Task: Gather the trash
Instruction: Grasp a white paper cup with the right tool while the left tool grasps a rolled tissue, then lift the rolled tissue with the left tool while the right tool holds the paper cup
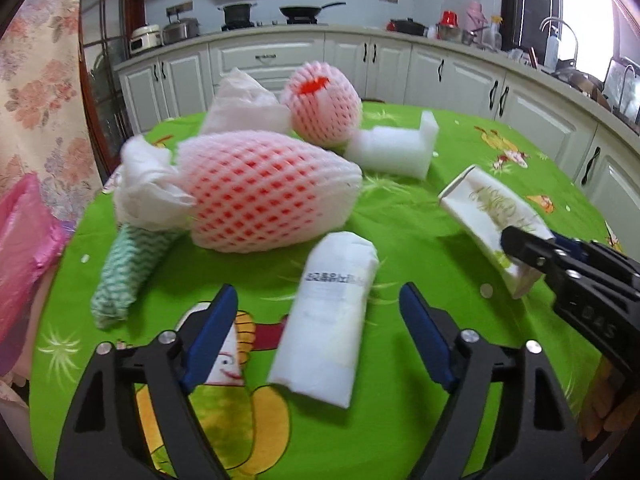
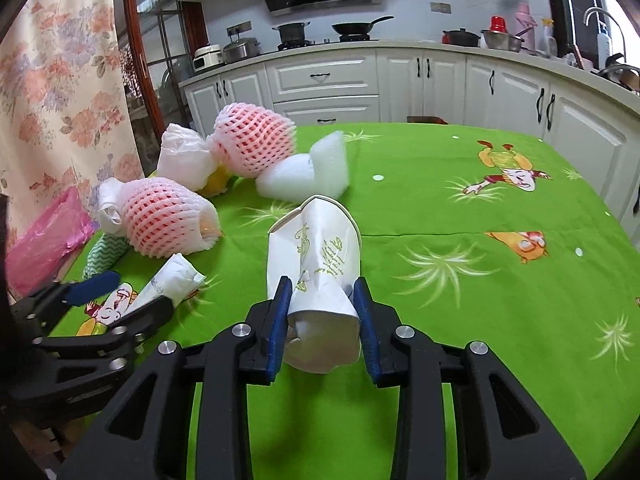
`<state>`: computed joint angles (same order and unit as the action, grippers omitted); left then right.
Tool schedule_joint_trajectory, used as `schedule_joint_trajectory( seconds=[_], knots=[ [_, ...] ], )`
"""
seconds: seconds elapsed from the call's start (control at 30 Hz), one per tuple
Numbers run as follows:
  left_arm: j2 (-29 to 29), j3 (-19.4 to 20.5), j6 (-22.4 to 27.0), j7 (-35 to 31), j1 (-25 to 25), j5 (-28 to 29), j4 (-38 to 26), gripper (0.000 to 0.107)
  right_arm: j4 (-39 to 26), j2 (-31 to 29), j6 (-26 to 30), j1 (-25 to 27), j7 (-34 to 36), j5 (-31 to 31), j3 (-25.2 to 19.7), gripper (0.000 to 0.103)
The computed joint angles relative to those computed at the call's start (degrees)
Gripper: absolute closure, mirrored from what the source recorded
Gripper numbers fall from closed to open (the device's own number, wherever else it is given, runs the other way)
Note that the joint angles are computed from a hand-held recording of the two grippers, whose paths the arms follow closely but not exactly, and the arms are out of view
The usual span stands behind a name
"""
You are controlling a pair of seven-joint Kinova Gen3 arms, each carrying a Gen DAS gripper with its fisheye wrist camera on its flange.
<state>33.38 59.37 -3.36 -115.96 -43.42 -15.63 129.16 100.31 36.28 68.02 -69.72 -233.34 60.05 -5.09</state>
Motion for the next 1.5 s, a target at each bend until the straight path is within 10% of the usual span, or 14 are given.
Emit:
schedule_joint_trajectory(
  seconds=[0.2,0.57,1.03,1.5],
  knots=[
    [-0.7,-5.6,4.3,-0.8,7.2,2.9,-3.1,0.048,0.9,-0.3,-0.2,-0.2,-1.8,0.6,-0.1,0.071],
    [0.5,-4.4,3.9,-6.3,6.3,7.2,-3.2,0.071,0.2,0.1,-0.3,0.3,-0.9,0.3,-0.2,0.071],
    [3.2,6.8,-4.4,-2.3,-8.0,-1.1,3.8,0.075,-3.1,1.5,1.1,-0.6,4.2,-0.3,0.1,0.071],
    [9.7,11.4,-2.4,1.1,-22.7,-8.0,4.4,0.075,-10.0,4.4,-0.8,-2.4,13.4,-0.2,1.8,0.071]
  ],
)
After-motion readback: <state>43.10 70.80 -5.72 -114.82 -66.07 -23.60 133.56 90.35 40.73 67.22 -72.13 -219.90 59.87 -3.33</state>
